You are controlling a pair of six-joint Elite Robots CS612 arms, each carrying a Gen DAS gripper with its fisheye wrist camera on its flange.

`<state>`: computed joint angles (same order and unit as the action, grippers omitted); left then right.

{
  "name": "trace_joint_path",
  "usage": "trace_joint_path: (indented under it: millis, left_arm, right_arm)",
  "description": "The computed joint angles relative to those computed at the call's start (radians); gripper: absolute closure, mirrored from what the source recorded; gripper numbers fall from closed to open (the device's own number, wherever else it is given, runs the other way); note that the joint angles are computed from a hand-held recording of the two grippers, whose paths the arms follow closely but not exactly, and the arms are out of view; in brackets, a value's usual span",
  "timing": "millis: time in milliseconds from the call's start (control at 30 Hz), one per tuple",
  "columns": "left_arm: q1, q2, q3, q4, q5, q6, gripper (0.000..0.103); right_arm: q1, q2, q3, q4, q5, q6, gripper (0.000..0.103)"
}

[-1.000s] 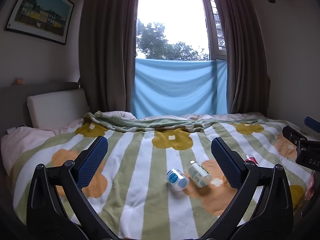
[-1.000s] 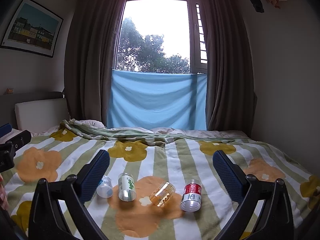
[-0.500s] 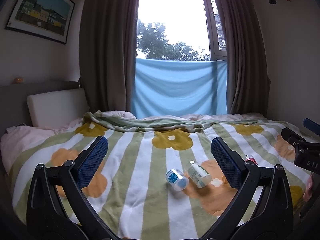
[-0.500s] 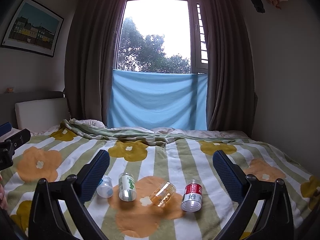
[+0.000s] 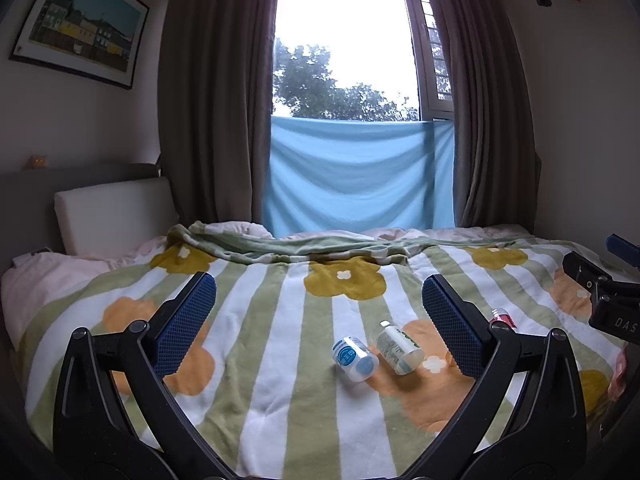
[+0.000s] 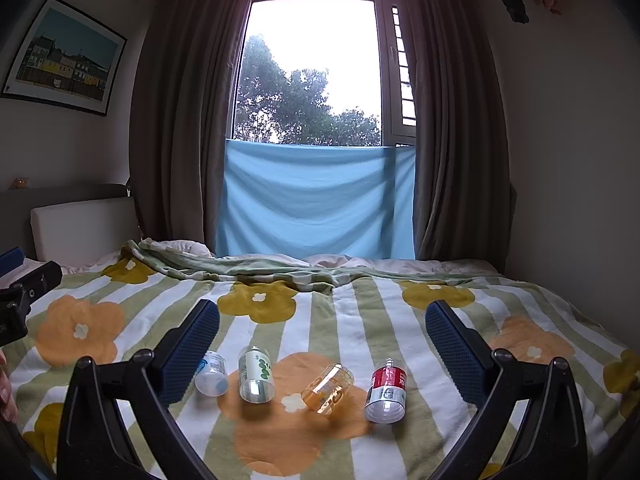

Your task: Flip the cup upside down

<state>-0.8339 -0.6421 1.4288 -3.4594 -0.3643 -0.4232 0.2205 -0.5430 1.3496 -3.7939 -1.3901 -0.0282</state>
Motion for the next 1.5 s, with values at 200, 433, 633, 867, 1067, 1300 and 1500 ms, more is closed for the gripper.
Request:
trace_joint_path:
  millis: [200,433,633,867,1067,1300,1500]
  left_arm:
    - [0.000,0.003,-0.003,-0.010,0.000,0.005,0.000]
    - [0.000,0.006,0.000,-0.029,-0.002,0.012,0.000]
    - [0.001,0.006,0.003,-0.033,-0.003,0.008,0.000]
    - [0.005,0.004,0.005,-0.025,-0.007,-0.004,0.000]
    - [0.009,0.002,0.009,-0.013,-0.010,-0.018,0.000]
    - [0.023,-0.003,0.018,0.050,-0.030,-0.072,0.000]
    - [0.036,-0.005,0.033,0.081,-0.044,-0.112,0.000]
  right_arm:
    - [0.000,0.002,-0.002,-0.001,0.001,0.001,0.000]
    - [0.003,0.006,-0.008,-0.005,-0.002,0.005,0.000]
    - [0.002,0.007,-0.006,-0.006,-0.002,0.003,0.000]
    - [0.004,0.008,-0.009,-0.005,-0.012,-0.005,0.000]
    - [0.004,0.013,-0.019,0.009,-0.016,-0.004,0.000]
    - [0.010,0.042,-0.111,0.245,-0.060,-0.012,0.000]
    - [0.017,0.128,-0.331,0.608,-0.109,-0.014,0.000]
